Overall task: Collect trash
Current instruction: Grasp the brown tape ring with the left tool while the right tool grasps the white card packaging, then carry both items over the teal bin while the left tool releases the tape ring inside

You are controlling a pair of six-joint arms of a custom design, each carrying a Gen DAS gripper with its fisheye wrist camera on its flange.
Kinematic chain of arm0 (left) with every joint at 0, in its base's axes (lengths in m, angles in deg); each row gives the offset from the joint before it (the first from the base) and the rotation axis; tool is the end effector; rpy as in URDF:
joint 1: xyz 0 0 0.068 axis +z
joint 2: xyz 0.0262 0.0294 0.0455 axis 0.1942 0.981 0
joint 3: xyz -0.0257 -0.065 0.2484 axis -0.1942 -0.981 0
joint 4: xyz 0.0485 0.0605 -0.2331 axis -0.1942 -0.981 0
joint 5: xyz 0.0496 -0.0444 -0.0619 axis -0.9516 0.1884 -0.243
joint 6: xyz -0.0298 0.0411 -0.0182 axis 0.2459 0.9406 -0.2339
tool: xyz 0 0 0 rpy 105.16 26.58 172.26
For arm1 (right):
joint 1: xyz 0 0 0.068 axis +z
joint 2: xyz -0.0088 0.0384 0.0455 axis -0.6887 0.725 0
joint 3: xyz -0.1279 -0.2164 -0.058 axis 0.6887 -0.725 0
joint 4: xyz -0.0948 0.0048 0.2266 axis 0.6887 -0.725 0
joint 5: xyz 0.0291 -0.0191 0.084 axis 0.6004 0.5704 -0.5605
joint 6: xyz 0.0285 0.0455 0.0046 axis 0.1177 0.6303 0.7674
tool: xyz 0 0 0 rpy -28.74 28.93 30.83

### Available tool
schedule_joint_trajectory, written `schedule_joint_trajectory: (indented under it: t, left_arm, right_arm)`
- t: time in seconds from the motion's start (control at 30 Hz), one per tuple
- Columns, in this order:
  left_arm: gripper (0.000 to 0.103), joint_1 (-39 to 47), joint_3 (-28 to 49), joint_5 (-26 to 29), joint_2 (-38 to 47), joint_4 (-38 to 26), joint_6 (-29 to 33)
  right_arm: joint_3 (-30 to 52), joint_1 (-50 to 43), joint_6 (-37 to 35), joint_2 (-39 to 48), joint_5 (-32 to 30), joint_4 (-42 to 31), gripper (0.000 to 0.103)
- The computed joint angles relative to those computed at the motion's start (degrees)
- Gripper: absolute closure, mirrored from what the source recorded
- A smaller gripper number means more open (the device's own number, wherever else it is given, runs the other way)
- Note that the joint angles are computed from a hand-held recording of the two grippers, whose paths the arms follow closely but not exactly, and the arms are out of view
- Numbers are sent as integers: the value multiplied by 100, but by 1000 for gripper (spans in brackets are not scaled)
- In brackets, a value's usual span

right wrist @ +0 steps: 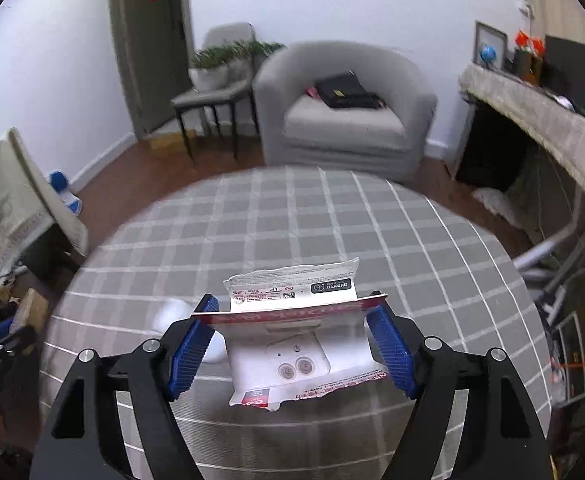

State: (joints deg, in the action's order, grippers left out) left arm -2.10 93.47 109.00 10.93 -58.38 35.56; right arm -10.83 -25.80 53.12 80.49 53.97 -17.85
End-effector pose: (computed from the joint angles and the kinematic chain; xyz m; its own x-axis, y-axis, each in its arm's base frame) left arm 0.3408 -0.1004 0.2835 -0.5054 0.4513 -0.7355 0.7747 0.6127 -0.1563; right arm 0.2089 0.0470 0.3191 -0.5470 0.4116 -0.7289 0.5342 0.8420 0.0746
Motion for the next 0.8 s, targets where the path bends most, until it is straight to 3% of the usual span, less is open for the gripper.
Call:
schedule_joint_trajectory:
  t: [0.4,0.8]
  left_arm:
    - [73,864,799,-169,861,-498,353]
    - [73,1383,1310,-741,1780,-1122,820]
  right_arm:
    - [1270,1051,-429,1523,-254,614,26]
    - [2334,1524,-443,2713,-1069,1227,26]
